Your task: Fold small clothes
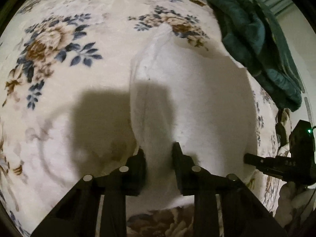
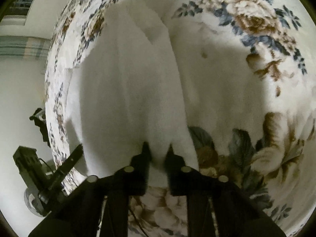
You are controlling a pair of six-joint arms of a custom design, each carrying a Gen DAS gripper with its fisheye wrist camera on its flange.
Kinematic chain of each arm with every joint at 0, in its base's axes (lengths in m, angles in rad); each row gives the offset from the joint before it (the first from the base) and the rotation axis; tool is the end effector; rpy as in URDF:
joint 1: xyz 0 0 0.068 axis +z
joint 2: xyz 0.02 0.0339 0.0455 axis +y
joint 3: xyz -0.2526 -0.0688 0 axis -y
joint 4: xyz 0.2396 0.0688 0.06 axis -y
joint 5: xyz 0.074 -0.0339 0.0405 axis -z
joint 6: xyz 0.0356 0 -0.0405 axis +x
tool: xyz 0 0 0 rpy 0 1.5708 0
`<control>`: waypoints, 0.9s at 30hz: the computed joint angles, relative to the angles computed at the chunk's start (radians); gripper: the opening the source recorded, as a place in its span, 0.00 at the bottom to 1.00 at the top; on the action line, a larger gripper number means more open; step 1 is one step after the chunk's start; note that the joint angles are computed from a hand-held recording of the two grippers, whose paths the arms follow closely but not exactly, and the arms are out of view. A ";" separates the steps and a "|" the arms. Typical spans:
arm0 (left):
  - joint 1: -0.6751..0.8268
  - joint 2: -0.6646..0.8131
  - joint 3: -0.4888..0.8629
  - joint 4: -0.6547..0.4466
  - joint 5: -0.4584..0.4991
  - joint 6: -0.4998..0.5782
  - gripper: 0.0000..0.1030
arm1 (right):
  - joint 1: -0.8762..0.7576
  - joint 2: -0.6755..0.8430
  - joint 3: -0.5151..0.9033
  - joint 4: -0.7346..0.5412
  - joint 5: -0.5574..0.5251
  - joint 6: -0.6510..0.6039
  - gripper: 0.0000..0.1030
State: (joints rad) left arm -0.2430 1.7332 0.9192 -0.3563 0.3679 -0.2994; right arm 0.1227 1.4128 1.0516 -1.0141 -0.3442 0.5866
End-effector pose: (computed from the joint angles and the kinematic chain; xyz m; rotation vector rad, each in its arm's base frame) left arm 0.2986 -0.0872 0.1310 0.0266 2.7849 -0.6502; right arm 0.2432 0.0421 0.2289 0.6444 2.9520 0.5953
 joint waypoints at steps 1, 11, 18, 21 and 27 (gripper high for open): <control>0.011 -0.016 -0.004 -0.003 0.020 -0.004 0.16 | 0.000 -0.011 0.012 -0.016 0.019 0.004 0.09; 0.074 -0.013 0.106 -0.192 0.103 0.049 0.22 | -0.032 0.129 0.197 -0.174 0.062 -0.175 0.26; 0.026 0.248 0.465 -0.202 0.009 0.077 0.49 | -0.084 0.332 0.473 -0.100 0.076 -0.227 0.50; -0.010 0.412 0.673 -0.233 -0.053 0.097 0.47 | -0.075 0.474 0.620 -0.093 0.076 -0.244 0.49; 0.033 0.439 0.723 -0.196 0.021 0.104 0.02 | -0.058 0.521 0.713 -0.071 0.132 -0.212 0.04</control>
State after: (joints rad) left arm -0.2104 2.1725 1.6424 -0.5527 0.3885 -0.1956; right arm 0.0648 1.9333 1.7643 -1.0851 -0.2127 0.3744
